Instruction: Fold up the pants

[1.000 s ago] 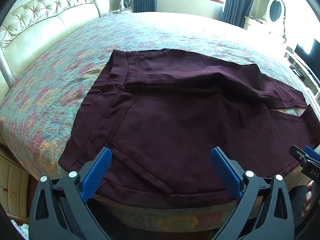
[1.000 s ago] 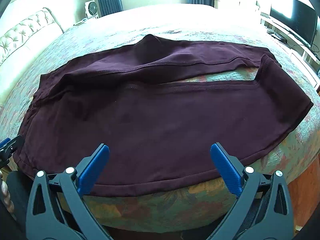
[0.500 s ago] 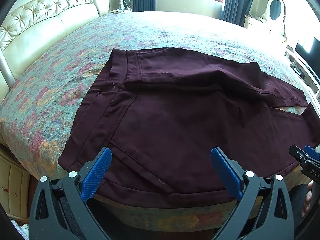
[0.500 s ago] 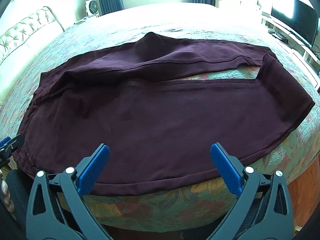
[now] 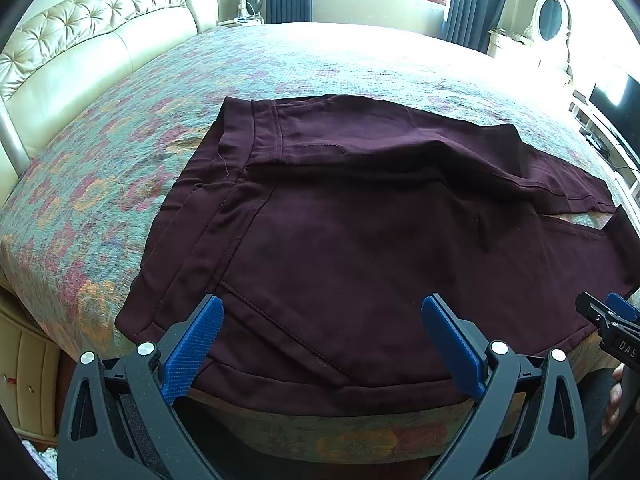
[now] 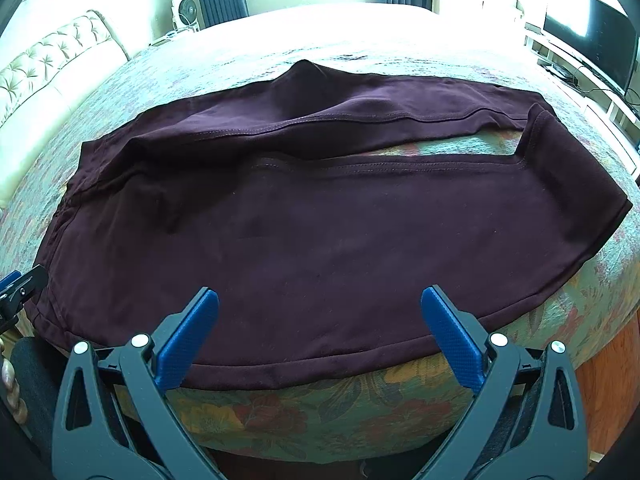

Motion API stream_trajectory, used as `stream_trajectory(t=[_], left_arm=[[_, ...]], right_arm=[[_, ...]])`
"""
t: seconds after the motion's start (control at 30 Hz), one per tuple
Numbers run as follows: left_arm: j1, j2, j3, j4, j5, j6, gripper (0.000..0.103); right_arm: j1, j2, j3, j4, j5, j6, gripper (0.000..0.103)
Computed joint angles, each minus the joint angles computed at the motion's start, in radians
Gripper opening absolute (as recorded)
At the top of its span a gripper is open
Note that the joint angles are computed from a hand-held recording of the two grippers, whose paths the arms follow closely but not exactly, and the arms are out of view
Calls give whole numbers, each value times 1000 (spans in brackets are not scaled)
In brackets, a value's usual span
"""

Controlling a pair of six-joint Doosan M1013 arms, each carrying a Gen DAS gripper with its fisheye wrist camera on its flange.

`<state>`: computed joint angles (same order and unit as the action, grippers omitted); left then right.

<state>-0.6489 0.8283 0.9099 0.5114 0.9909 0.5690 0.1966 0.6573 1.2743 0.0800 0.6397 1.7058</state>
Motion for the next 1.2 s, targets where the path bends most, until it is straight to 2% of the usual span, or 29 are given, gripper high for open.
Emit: stream_trajectory(t=[0.97,1.07,1.2], left_arm=[[1,4,-1,-16,-7,5,99],[2,3,-1,-17,-9,7,99],[9,0,7,-44,-21,10,99]], right_arm=[[1,2,-2,8,9,-9,101],[-11,3,-14,71,26,-58,101],[-74,-1,-37,314,46,-184,101]])
